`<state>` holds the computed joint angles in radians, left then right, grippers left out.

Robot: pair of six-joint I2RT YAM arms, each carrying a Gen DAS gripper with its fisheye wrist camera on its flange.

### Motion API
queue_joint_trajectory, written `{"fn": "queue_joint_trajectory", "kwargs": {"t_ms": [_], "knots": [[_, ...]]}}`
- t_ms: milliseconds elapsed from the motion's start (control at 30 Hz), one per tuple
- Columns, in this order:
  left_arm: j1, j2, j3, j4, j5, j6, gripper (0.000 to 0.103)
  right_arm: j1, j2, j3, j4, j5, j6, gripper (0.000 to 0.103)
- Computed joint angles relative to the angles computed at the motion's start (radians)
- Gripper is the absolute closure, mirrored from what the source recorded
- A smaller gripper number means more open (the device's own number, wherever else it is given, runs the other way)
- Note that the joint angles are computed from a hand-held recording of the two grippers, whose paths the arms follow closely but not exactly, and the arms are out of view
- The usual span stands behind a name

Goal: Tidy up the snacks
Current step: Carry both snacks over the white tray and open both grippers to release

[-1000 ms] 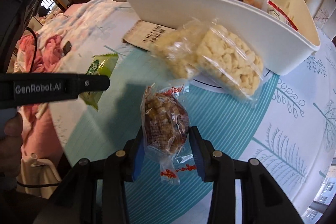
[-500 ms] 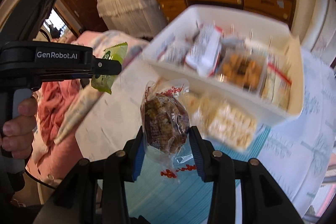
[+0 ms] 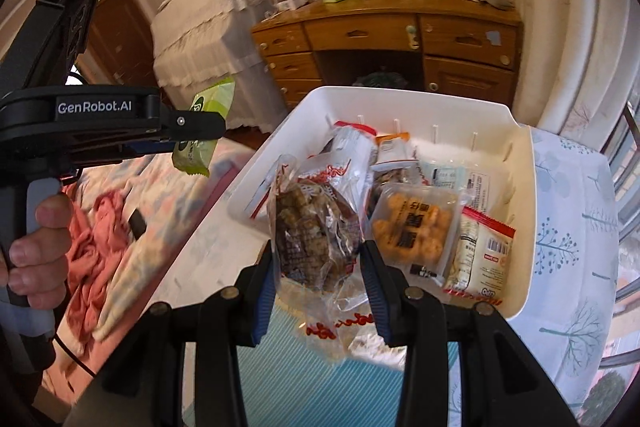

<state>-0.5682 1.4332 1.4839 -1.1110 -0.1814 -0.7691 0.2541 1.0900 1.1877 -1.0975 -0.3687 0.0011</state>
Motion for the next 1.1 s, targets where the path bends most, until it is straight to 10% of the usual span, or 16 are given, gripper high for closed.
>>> {"fn": "queue_joint_trajectory", "kwargs": {"t_ms": [333,667,767,1100], "knots": [[0.051,0.056,-0.113,0.24,0.134,0.141,0.066,-0.018,0.049,-0.087,0.125,0.046,0.141,0.062],[0.084,0.058,-0.165,0.252,0.222,0.161,0.053,0.005,0.079,-0.11,0.178,0.112,0.228,0.06],[0.074,0.028,-0.172,0.246,0.191,0.139,0.028,-0.01,0.079,-0.104,0.17,0.085,0.236,0.046],[-0.074,-0.102,-0.167,0.12,0.017,-0.054,0.022,-0.073,-0.009,-0.056,0.041,0.01,0.133,0.024]]}}
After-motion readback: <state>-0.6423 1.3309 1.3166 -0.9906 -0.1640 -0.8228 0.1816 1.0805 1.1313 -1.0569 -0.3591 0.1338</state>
